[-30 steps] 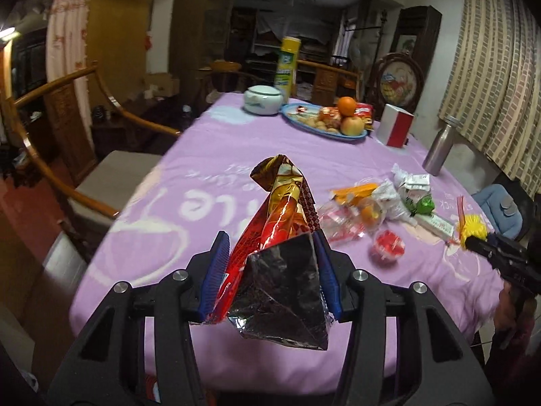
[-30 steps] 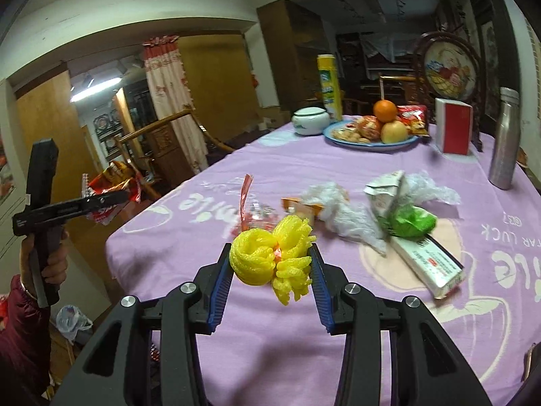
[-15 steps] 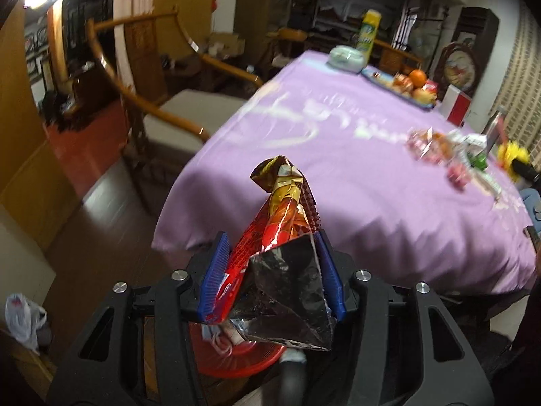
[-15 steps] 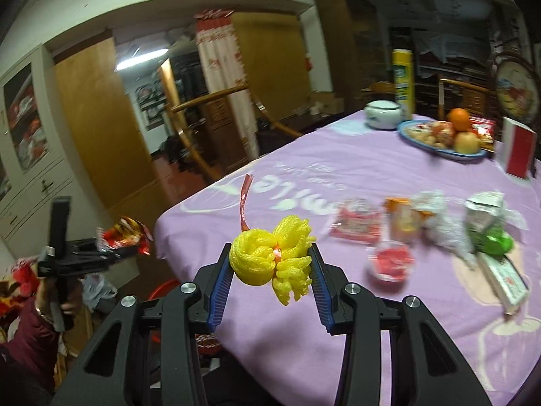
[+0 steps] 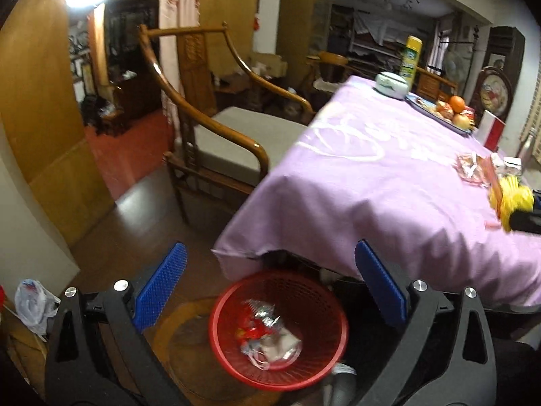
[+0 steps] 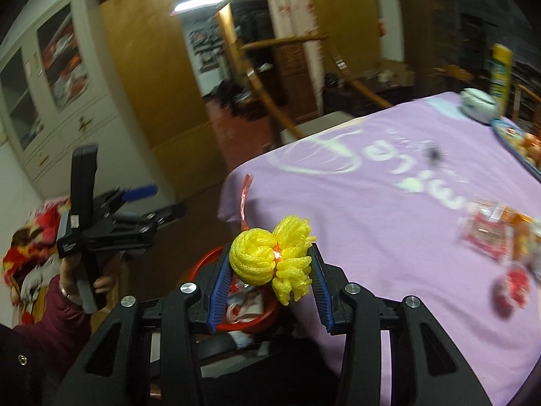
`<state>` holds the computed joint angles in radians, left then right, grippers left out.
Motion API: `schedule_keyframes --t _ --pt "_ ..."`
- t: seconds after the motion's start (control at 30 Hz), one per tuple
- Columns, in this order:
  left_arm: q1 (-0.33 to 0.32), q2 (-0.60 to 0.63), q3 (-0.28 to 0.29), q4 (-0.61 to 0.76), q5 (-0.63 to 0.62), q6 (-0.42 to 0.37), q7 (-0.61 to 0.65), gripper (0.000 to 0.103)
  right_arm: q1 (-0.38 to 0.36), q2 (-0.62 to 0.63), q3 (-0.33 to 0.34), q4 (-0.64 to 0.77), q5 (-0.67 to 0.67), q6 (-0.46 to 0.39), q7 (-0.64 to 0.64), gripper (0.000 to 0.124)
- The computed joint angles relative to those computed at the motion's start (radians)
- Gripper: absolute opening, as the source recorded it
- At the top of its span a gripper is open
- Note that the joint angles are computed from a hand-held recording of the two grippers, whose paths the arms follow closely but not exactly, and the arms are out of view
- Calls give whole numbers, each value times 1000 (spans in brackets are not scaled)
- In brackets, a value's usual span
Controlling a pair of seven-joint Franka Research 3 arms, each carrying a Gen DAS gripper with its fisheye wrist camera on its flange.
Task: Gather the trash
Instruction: 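Open both tools to drop the wrapper and ball into the wastebasket, then move the left tool back to the clear plastic wrapper on the table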
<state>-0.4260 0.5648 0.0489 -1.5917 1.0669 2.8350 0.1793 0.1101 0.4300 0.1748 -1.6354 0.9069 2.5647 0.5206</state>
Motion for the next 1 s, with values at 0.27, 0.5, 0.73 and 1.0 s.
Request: schedule_keyframes --t 0.27,0.5,0.73,1.0 --pt "19 -26 37 -71 87 2 -156 96 96 123 2 177 -195 -135 119 45" --pt "46 -48 28 -117 124 -47 -232 96 119 197 20 282 -256 -175 154 63" --pt "67 -46 -12 -101 134 -68 -212 96 99 192 26 272 -248 -134 169 63" --pt "47 -14 -42 -31 86 -93 -109 96 22 102 48 125 -110 -6 82 67"
